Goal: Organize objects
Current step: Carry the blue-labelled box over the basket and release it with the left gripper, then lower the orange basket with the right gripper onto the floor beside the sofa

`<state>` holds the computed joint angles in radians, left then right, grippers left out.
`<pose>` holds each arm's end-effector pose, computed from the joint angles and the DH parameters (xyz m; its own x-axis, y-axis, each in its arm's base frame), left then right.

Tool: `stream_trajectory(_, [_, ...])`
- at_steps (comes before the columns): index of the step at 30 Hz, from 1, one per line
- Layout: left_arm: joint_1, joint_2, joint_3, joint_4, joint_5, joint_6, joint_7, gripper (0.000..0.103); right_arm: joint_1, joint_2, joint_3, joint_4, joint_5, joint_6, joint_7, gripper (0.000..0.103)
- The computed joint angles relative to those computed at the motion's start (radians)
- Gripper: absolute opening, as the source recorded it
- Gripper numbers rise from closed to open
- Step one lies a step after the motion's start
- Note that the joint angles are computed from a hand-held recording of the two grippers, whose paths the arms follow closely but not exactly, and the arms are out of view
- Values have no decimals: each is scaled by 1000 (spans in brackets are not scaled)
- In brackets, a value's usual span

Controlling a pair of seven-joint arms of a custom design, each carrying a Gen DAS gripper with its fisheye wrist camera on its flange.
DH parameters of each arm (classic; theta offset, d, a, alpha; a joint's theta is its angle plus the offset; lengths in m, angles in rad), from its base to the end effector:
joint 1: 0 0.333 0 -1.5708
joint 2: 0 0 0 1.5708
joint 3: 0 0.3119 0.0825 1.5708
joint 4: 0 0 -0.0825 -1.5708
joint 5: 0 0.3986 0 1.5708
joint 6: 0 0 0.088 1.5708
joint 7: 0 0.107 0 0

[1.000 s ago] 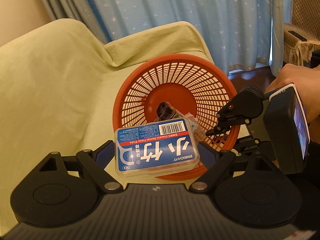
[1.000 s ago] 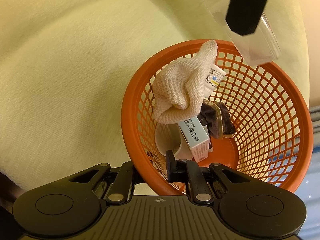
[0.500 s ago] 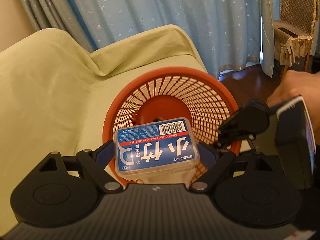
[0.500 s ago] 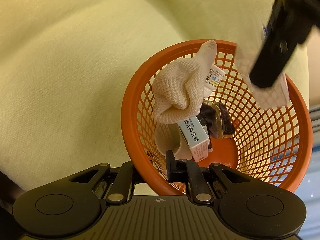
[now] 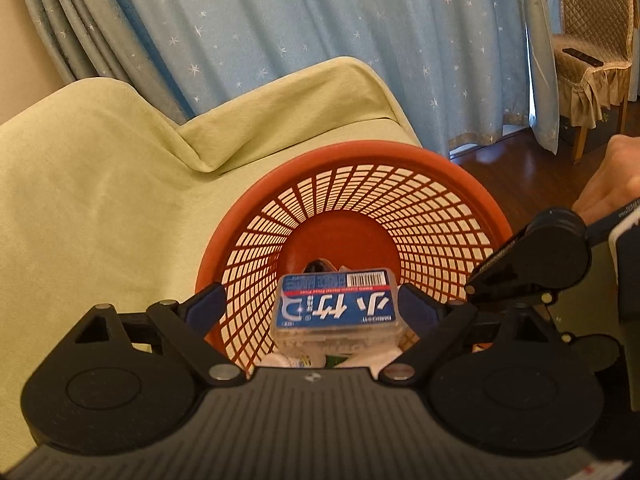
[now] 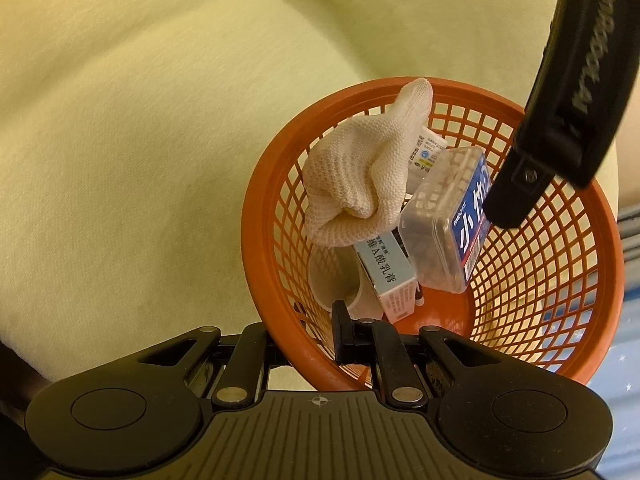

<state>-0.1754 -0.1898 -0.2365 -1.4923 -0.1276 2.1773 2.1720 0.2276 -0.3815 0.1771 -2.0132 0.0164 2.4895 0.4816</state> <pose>0.4719 -0.2333 0.8359 -0.6952 -0.6186 -0.3660 -0.2613 0.6919 -0.6731 0.4563 0.2151 0.7043 0.7031 -0.1750 0.6893 0.0622 -0.9504 -0.3047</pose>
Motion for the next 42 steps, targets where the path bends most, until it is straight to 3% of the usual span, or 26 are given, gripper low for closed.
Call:
stream_trajectory(10, [15, -56, 8, -24, -8, 0, -13, 91, 1, 8, 2, 50, 22, -56, 52, 9])
stream_trajectory(24, [94, -186, 22, -162, -18, 17, -171, 90, 24, 0, 27, 146, 28, -168, 215, 9])
stream_trajectory(31, [102, -208, 23, -208, -40, 17, -198, 90, 41, -5, 34, 203, 38, -251, 272, 9])
stream_trajectory(38, [98, -188, 17, -206, -49, 34, -206, 90, 67, 68, -1, 378, 110, -439, 266, 8])
stream_trajectory(42, [89, -154, 9, -199, -50, 66, -210, 90, 75, 163, -31, 547, 162, -588, 260, 8])
